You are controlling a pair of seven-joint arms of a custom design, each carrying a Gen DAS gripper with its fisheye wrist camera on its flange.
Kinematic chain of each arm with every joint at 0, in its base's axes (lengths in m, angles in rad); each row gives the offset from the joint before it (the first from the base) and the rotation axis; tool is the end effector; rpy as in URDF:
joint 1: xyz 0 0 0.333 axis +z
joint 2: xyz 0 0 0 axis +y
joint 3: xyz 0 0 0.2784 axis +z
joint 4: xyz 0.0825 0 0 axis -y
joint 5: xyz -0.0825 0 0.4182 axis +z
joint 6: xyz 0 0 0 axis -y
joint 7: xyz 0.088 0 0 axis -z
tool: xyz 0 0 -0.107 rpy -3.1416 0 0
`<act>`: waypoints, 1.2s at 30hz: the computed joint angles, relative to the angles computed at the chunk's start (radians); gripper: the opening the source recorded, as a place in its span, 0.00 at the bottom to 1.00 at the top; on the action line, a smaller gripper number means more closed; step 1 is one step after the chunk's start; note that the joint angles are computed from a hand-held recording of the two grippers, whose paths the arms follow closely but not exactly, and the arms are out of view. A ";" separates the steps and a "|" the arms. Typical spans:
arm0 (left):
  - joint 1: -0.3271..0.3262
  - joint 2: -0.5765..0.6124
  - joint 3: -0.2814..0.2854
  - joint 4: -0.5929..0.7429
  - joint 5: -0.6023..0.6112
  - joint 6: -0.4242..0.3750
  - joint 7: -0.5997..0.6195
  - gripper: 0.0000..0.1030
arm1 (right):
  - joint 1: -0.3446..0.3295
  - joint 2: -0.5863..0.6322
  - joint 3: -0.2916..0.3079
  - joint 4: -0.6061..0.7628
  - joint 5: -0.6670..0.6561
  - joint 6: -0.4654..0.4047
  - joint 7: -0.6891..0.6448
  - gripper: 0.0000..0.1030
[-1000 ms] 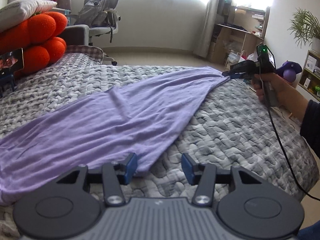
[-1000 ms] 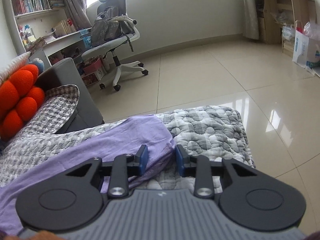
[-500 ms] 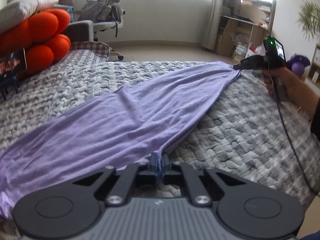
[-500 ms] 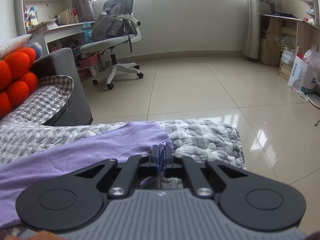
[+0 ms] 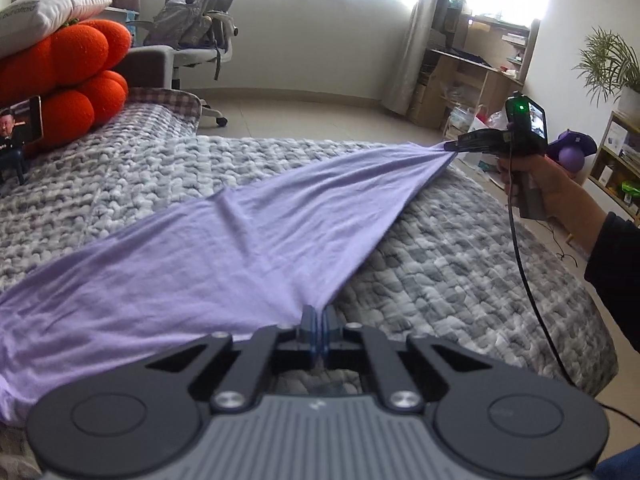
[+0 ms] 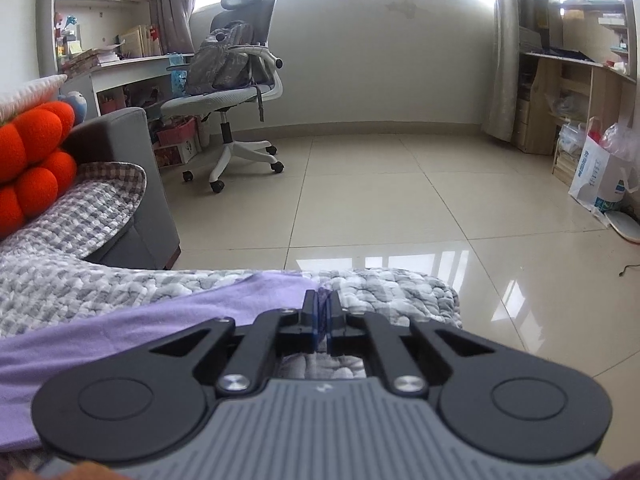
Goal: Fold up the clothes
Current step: 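Grasp the shirt body with the left gripper while the right gripper holds the corner, then open both grippers and release the lavender shirt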
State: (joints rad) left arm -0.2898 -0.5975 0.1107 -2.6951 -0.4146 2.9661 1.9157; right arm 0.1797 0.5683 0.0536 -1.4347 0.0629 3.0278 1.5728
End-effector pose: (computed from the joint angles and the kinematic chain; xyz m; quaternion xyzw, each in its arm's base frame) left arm 0.4487 -0.0540 0.4605 -0.5928 0.6808 -0.3745 0.2117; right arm 0.7530 0.1642 0.4428 -0.6600 0.5688 -0.2807 0.4027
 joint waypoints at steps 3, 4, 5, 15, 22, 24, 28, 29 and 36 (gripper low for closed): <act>-0.008 0.013 0.015 0.004 -0.009 -0.010 0.011 0.03 | 0.057 0.012 -0.073 0.003 -0.045 -0.029 0.053 0.03; -0.003 0.015 0.009 0.004 -0.008 -0.011 0.010 0.03 | 0.065 0.016 -0.084 0.002 -0.059 -0.031 0.063 0.03; -0.002 0.015 0.008 0.005 -0.010 -0.012 0.011 0.03 | 0.066 0.015 -0.086 0.002 -0.068 -0.025 0.068 0.03; -0.004 0.049 -0.001 0.022 -0.033 -0.014 0.017 0.03 | 0.100 0.017 -0.139 0.013 -0.138 -0.002 0.116 0.03; -0.007 0.048 -0.008 0.012 0.011 0.007 0.021 0.04 | 0.115 0.057 -0.164 0.068 -0.197 -0.046 0.162 0.03; -0.039 0.030 0.022 0.003 -0.005 0.007 0.062 0.05 | 0.127 0.066 -0.180 0.091 -0.223 -0.049 0.171 0.03; -0.080 -0.014 0.065 -0.016 -0.046 0.007 0.115 0.23 | 0.123 0.066 -0.181 0.097 -0.231 -0.021 0.195 0.03; -0.084 -0.022 0.070 -0.019 -0.055 0.009 0.121 0.31 | 0.129 0.069 -0.189 0.096 -0.240 -0.025 0.199 0.03; -0.061 -0.042 0.093 -0.022 -0.091 0.020 0.138 0.41 | 0.142 0.091 -0.205 0.109 -0.279 -0.083 0.230 0.03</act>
